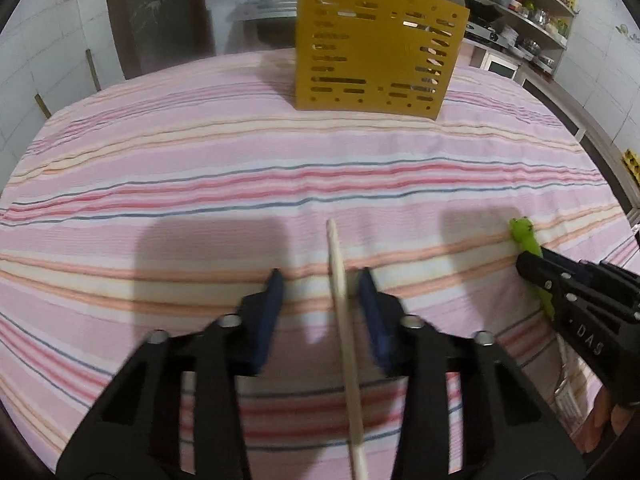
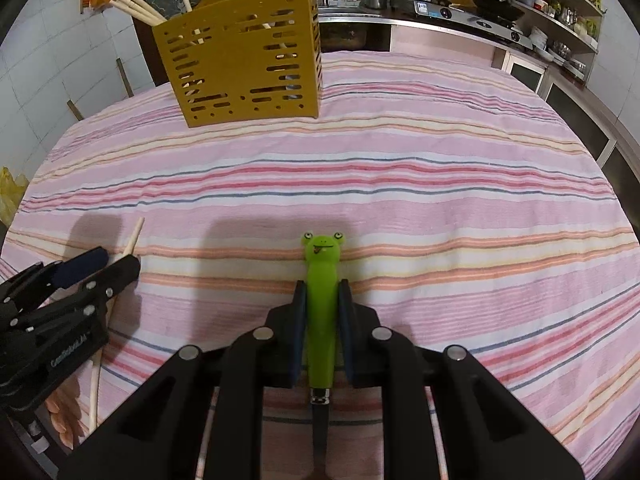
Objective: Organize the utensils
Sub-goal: 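Grasp a chopstick with the left tool while the right tool grasps the green frog utensil, then lift the chopstick and frog fork and carry both toward the yellow holder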
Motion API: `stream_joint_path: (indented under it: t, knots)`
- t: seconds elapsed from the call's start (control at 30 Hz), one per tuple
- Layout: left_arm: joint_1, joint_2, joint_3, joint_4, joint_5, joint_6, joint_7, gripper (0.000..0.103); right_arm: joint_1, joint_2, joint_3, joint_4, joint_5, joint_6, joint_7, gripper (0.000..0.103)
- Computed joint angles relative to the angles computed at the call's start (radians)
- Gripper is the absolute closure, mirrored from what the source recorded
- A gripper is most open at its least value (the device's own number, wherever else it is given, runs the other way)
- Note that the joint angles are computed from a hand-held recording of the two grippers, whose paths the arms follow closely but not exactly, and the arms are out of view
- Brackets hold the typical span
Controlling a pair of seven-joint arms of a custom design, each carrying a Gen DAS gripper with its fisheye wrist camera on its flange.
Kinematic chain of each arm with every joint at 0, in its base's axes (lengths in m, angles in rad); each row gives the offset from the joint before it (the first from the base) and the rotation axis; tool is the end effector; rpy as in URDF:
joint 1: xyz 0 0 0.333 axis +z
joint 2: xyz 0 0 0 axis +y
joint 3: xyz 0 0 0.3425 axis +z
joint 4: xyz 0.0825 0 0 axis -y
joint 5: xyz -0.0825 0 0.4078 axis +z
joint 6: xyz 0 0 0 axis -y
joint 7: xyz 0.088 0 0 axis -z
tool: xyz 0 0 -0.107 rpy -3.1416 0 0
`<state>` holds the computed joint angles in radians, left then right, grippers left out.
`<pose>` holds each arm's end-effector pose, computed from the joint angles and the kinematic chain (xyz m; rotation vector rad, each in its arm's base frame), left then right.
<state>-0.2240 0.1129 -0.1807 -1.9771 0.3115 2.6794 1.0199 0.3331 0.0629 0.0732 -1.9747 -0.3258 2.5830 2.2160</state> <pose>0.5927 -0.2599 0.4933 -1.8217 1.9809 -0.6948 0.5818 0.2556 0.5133 -1.8536 1.8748 -0.5016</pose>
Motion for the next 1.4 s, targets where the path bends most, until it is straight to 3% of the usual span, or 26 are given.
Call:
stream_joint_path:
  t: [0.27, 0.37, 0.43, 0.53, 0.77, 0.83, 0.97, 1.17, 1.4]
  knots:
    - [-0.014, 0.058, 0.009, 0.077, -0.001, -0.034, -0.008, 0.086, 0.002, 0.026, -0.005, 0.033, 0.014, -0.013, 0.013, 0.087]
    - [-0.017, 0.055, 0.013, 0.072, 0.014, -0.025, -0.015, 0.097, 0.004, 0.026, -0.007, 0.031, 0.013, -0.002, 0.025, 0.087]
    - [-0.013, 0.057, 0.011, 0.071, 0.004, -0.015, -0.006, 0.098, 0.008, 0.022, -0.009, 0.026, -0.011, 0.002, 0.044, 0.087]
    - [-0.009, 0.048, 0.012, 0.058, -0.001, 0.007, 0.007, 0.098, 0.008, 0.007, -0.009, 0.008, -0.027, 0.020, 0.070, 0.087]
    - [0.002, -0.041, 0.031, -0.029, 0.100, 0.143, -0.096, 0.099, -0.004, -0.054, -0.002, -0.049, -0.112, 0.116, 0.159, 0.087]
    - [0.012, -0.071, 0.034, -0.048, 0.158, 0.182, -0.156, 0.099, -0.010, -0.073, 0.004, -0.060, -0.179, 0.145, 0.215, 0.087]
    - [0.058, -0.146, 0.025, -0.090, 0.402, 0.254, -0.378, 0.099, -0.032, -0.106, 0.018, -0.085, -0.308, 0.214, 0.331, 0.087]
    - [0.181, -0.243, -0.046, -0.149, 0.696, 0.336, -0.684, 0.099, -0.082, -0.150, 0.056, -0.111, -0.577, 0.292, 0.572, 0.087]
    - [0.282, -0.311, -0.119, -0.182, 0.918, 0.347, -0.901, 0.099, -0.103, -0.182, 0.093, -0.115, -0.821, 0.272, 0.769, 0.087]
